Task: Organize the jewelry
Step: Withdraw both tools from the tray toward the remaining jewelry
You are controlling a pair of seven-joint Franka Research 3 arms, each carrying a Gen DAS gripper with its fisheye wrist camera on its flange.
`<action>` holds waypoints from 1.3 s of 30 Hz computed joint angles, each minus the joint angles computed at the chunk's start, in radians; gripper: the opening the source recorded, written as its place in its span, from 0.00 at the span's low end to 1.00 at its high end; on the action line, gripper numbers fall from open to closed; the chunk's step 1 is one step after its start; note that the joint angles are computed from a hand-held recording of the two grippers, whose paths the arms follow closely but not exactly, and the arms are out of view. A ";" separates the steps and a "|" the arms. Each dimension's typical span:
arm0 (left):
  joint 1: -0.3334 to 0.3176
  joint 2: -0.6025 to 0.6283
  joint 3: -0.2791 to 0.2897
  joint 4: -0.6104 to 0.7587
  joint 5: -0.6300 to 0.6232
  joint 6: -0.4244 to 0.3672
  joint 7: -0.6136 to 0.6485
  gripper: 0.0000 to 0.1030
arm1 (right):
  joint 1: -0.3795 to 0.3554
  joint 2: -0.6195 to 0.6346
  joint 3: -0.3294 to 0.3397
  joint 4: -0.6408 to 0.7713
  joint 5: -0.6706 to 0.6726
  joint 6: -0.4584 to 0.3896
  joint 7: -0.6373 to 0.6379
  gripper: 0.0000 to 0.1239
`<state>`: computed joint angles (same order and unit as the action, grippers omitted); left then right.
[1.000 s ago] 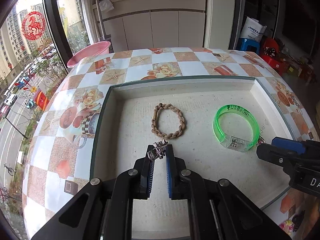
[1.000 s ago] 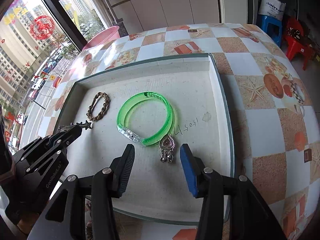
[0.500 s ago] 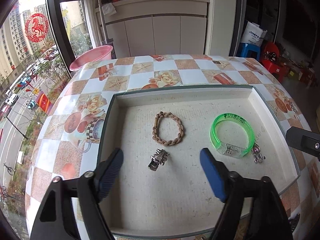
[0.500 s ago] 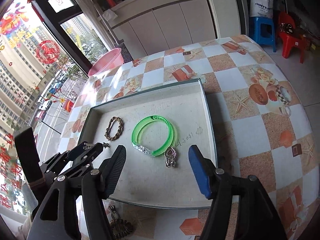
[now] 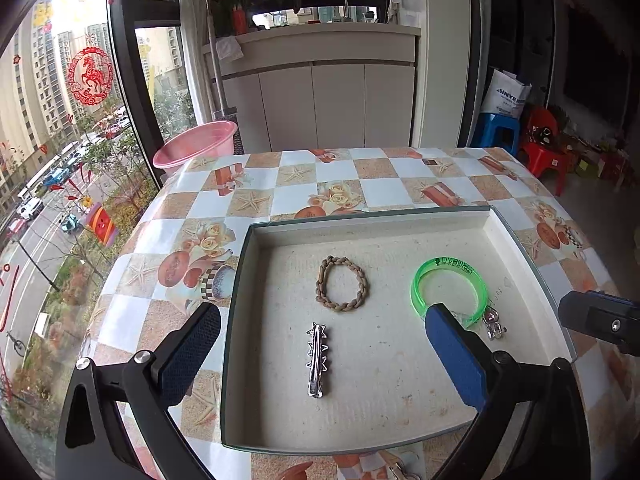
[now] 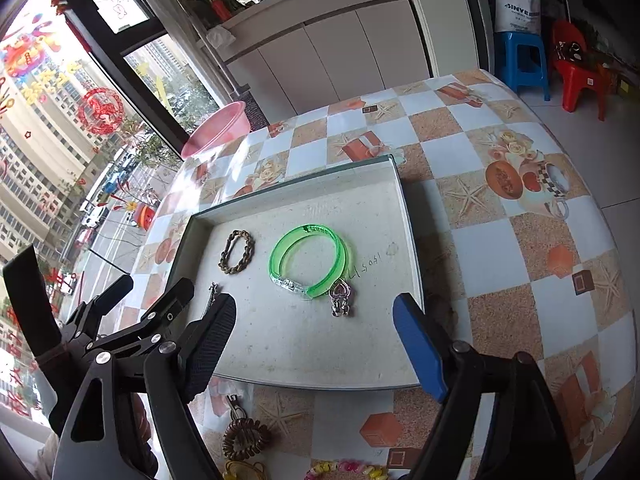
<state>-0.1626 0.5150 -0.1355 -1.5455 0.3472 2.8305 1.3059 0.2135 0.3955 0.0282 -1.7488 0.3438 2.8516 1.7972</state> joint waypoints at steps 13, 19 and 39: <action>0.097 -0.218 -0.076 -0.272 -0.149 0.109 0.130 1.00 | 0.044 -0.139 -0.004 -0.166 0.000 0.141 -0.008 0.83; 0.158 -0.324 -0.115 -0.418 -0.256 0.169 0.215 1.00 | 0.072 -0.237 -0.029 -0.253 -0.084 0.116 0.057 0.83; 0.107 -0.384 -0.099 -0.596 -0.454 0.111 0.449 1.00 | 0.026 -0.410 0.019 -0.530 -0.222 0.085 0.179 0.83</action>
